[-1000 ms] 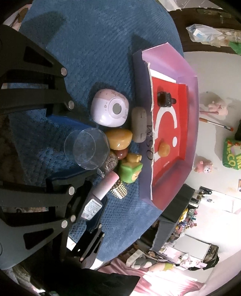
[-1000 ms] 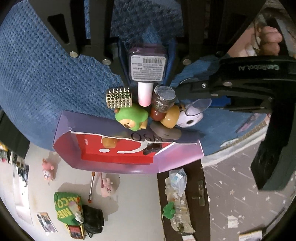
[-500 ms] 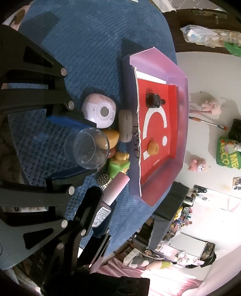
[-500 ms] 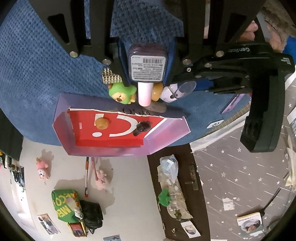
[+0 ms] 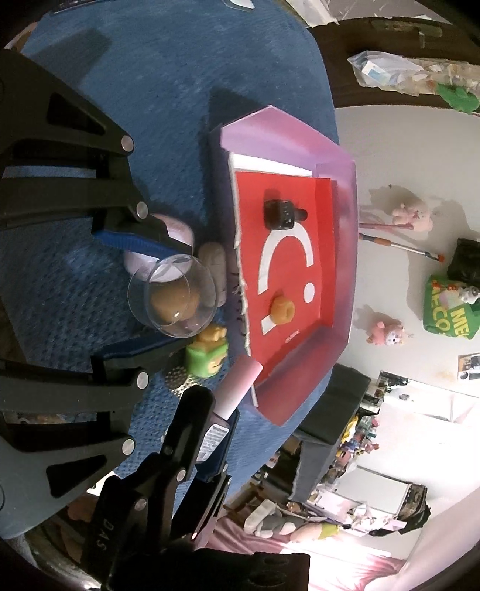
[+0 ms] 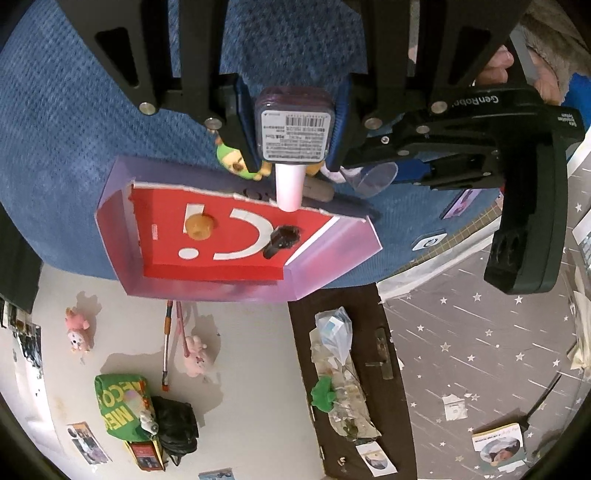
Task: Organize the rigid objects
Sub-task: 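Carry the cup and nail polish into the box and lower them onto the paper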
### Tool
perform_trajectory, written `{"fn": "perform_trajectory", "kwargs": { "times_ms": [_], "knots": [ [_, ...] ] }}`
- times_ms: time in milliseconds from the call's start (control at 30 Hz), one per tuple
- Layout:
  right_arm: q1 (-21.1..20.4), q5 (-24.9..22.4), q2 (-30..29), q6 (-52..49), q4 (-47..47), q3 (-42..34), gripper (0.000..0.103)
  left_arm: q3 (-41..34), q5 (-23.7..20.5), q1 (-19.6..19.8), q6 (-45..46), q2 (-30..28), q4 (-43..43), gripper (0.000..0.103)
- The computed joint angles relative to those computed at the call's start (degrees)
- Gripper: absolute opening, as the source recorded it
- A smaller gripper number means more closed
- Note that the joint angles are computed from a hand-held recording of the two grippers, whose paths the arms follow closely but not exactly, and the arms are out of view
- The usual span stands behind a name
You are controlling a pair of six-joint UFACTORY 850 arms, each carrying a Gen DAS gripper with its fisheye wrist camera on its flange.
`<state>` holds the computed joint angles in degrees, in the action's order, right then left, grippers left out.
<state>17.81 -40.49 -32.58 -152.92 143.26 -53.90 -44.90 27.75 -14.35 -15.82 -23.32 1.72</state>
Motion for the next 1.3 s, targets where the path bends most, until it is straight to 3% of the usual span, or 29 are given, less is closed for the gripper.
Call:
{"fn": "perform_trajectory", "kwargs": {
  "times_ms": [433, 767, 900, 1133, 1300],
  "knots": [
    [-0.55, 5.25, -2.29, 6.15, -6.54, -7.42, 0.038, -5.21, -3.84, 2.31, 0.07, -1.0, 4.45, 0.037],
    [-0.85, 10.09, -5.35, 13.27, -13.04, -14.03, 0.038, -10.47, -7.5, 4.38, -7.42, -3.16, 13.96, 0.037],
    [-1.05, 11.96, -7.23, 18.9, -18.27, -17.26, 0.038, -13.06, -9.78, 5.19, -14.39, -4.89, 21.11, 0.037],
    [-1.52, 14.69, -11.28, 34.01, -32.41, -23.9, 0.038, -18.3, -12.53, 6.82, -36.56, -9.36, 42.89, 0.037],
    [-1.49, 16.17, -14.0, 45.26, -42.7, -28.27, 0.038, -20.97, -13.71, 7.44, -45.4, -11.73, 51.68, 0.037]
  ]
}}
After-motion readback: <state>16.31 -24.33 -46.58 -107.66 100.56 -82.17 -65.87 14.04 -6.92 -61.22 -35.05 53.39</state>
